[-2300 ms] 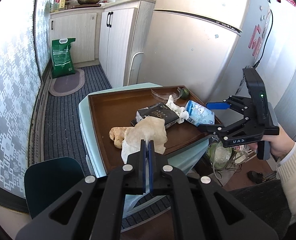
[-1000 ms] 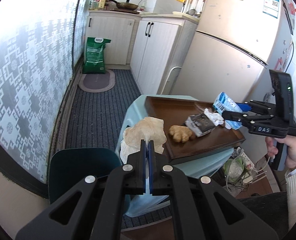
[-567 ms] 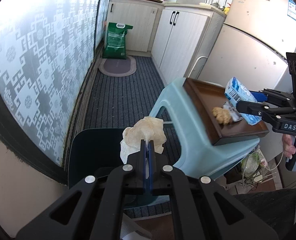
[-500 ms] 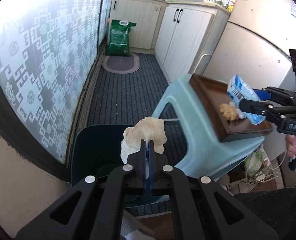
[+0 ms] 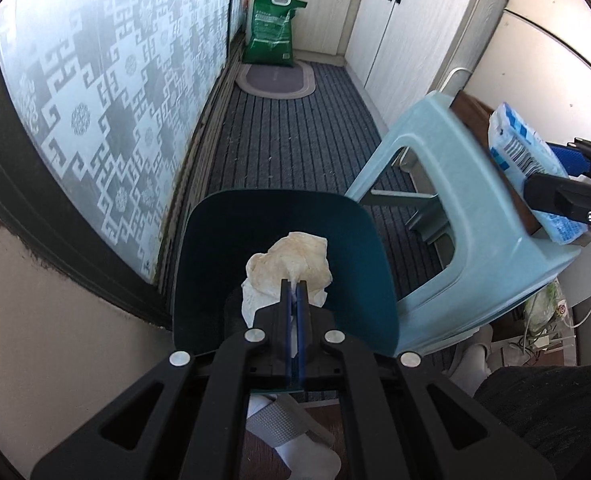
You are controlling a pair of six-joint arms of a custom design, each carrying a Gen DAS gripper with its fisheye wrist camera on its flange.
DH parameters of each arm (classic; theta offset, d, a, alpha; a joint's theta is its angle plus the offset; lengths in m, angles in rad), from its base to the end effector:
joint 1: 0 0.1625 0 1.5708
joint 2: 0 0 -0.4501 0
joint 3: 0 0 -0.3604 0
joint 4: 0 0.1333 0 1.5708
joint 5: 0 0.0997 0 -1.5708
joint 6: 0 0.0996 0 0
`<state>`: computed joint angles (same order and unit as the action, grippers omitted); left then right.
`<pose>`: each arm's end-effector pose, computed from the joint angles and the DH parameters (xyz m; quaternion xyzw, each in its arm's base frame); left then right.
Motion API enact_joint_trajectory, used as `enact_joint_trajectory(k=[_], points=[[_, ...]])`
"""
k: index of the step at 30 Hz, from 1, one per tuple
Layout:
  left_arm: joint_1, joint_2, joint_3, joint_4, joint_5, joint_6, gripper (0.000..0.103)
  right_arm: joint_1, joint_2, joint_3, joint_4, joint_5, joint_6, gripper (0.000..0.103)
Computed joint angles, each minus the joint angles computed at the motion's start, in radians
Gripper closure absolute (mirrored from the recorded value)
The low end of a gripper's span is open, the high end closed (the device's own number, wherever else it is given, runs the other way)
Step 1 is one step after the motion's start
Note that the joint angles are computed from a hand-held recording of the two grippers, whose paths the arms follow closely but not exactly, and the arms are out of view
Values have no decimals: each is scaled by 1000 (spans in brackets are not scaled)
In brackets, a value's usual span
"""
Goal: Collect trash
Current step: 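Carry both items over the teal bin and open the left tool to drop the wrapper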
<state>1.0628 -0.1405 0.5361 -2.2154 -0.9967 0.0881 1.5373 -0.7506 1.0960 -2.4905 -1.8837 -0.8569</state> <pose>-0.2719 -0.8735 0.0302 0.2459 0.9200 -0.1750 0.2499 0.0757 -0.8064 0.3221 0.3387 -0.8858 0.1881 0.2553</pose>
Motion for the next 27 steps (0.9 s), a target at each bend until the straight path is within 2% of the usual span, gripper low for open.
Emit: enact_joint_trajectory(k=[2, 4, 6, 13, 27], points=[[6, 6, -12, 28, 8, -8, 100, 3, 18, -13, 12, -13, 7, 54], [11, 13, -26, 58, 3, -11, 96, 7, 38, -27, 23, -34, 13, 54], [10, 4, 7, 24, 31, -1, 75, 10, 60, -43, 36, -61, 20, 54], [11, -32, 65, -27, 32, 5, 79, 7, 120, -90, 79, -111, 32, 54], [-17, -132, 237, -284, 14, 49, 80, 4, 215, -172, 141, -176, 49, 54]])
